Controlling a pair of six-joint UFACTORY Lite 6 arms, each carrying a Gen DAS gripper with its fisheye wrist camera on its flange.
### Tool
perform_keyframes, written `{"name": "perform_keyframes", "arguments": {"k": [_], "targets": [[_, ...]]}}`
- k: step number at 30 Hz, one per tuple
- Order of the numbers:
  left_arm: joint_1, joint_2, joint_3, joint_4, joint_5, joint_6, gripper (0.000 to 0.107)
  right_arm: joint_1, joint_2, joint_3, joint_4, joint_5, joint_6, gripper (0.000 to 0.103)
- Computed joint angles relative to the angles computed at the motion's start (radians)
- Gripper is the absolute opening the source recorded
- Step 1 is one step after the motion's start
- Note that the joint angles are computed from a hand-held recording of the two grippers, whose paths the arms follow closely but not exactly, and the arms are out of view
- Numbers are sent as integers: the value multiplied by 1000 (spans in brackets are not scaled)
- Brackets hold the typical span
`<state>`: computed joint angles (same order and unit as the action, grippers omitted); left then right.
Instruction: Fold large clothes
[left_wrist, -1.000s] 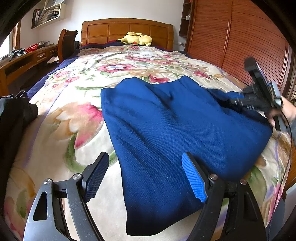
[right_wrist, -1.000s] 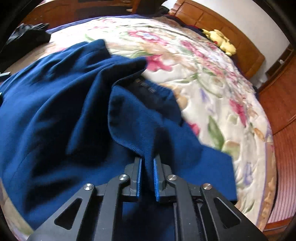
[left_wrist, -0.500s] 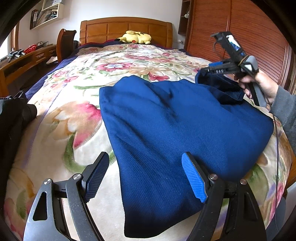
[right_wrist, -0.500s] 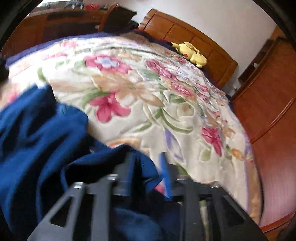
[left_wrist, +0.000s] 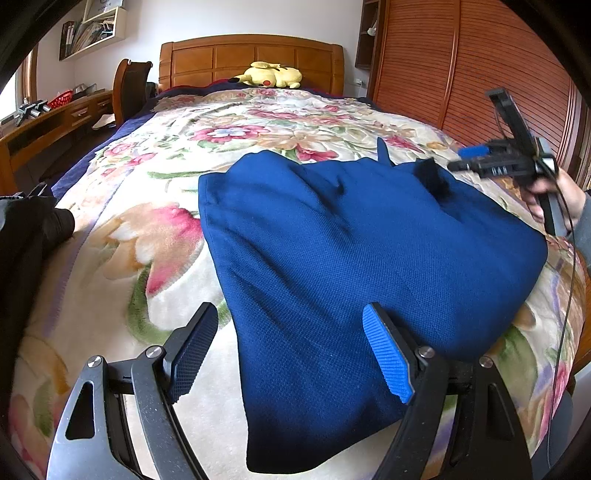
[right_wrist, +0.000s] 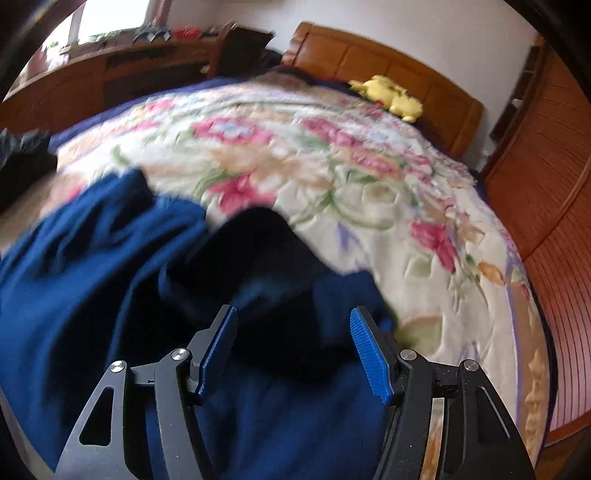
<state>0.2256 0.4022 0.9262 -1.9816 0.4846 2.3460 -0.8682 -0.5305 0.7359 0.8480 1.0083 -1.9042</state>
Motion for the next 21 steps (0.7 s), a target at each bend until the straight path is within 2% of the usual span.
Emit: {"name": "perform_keyframes", "arguments": {"k": [3,6,13,18,20,21], "targets": [[0,-4,-4,-3,-1,2,81,-5,42,-14,-8,-57,-37,65],[-1,-4,-4,-3,-1,1,81,33,131,19,11,-180,-21,65],[-2,-5,-7,-4,-4,4,81,191,498,264,-45,-403,323,65],[-18,-2,-14,-51,-21,55,81,242,684,418,-84,-363,484,65],[-22,0,-12,-50,-25,52,81,253,691,418,-50,-370,453,51],[-21,2,-10,-45,-25,47,81,255,700,430,-40,-364,439,32]]}}
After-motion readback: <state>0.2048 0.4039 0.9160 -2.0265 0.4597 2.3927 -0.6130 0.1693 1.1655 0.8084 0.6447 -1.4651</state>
